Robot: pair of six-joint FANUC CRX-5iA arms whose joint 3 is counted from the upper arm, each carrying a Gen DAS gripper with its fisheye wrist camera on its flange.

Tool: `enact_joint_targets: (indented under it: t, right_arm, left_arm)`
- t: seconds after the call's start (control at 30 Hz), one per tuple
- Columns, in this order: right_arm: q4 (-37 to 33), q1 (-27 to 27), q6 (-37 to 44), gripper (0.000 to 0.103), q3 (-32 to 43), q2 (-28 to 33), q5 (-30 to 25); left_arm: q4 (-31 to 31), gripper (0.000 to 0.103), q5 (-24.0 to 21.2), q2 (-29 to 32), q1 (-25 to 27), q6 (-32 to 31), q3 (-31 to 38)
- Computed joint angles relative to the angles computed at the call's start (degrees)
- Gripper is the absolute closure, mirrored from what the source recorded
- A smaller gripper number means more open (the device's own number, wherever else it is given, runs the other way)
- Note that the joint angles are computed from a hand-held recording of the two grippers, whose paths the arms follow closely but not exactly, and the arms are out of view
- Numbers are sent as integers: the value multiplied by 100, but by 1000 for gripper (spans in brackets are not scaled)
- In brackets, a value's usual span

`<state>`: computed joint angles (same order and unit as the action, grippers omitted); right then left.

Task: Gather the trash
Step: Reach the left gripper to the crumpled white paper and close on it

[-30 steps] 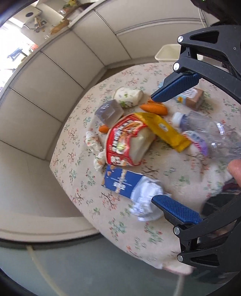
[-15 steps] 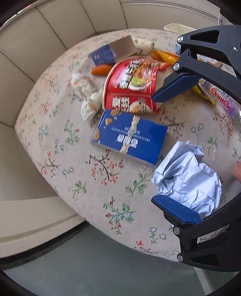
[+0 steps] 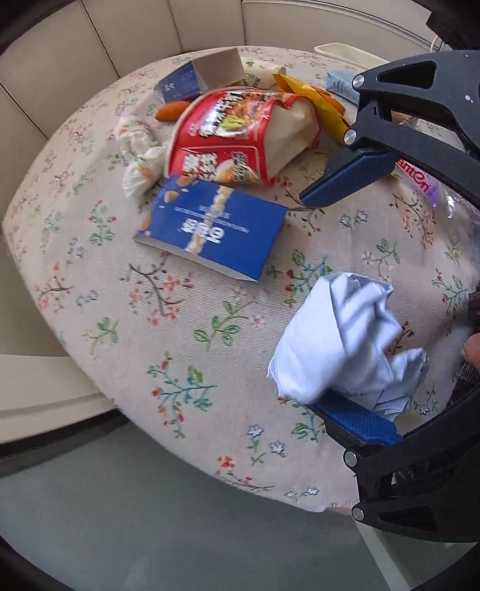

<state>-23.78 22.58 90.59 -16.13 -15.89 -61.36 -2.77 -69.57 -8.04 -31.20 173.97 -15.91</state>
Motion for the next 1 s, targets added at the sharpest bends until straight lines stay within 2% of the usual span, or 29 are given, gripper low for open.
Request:
enact_joint_targets:
  t: [0.03,0.17,0.23,0.3,0.4,0.6,0.7,0.77,0.83,0.9,1.0]
  right_arm:
    - [8,14,6,6,2,6,-13]
    - [-40,-11,29,6,30,51,-59]
    - [-182,-75,97,6,58,74,-86]
    - [-300,-116,151,6,57,71,-91]
    - [-300,-54,180,6,33,46,-85]
    - [-120,254,58,6,-4,-45,41]
    - [249,756,-282,6,66,-21,147]
    - [570,1179,-534,6,134,32,275]
    - [963,1664,-876,6,275,204,302]
    - [1125,1994,-1063,6,532,480,112]
    - [1386,2426,-1387,6,847,855,-158]
  left_arm:
    - [75,12,45,-31,28,-42,-77]
    - [33,48,73,-163,19,16,-192]
    - [-18,58,96,-171,-32,-83,-172]
    - [-41,59,174,-162,-93,-231,-144]
    - [-199,60,660,-264,-220,-230,-167]
    - [-1070,60,1047,-323,-639,280,110]
    - [-1456,60,1049,-221,-822,442,349]
    - [-1782,60,728,-38,-968,501,672]
    - [-2206,60,138,73,-1251,641,980]
    - [-2484,60,-251,52,-1429,799,1095]
    - [-2672,60,-605,-3,-1501,1011,1100]
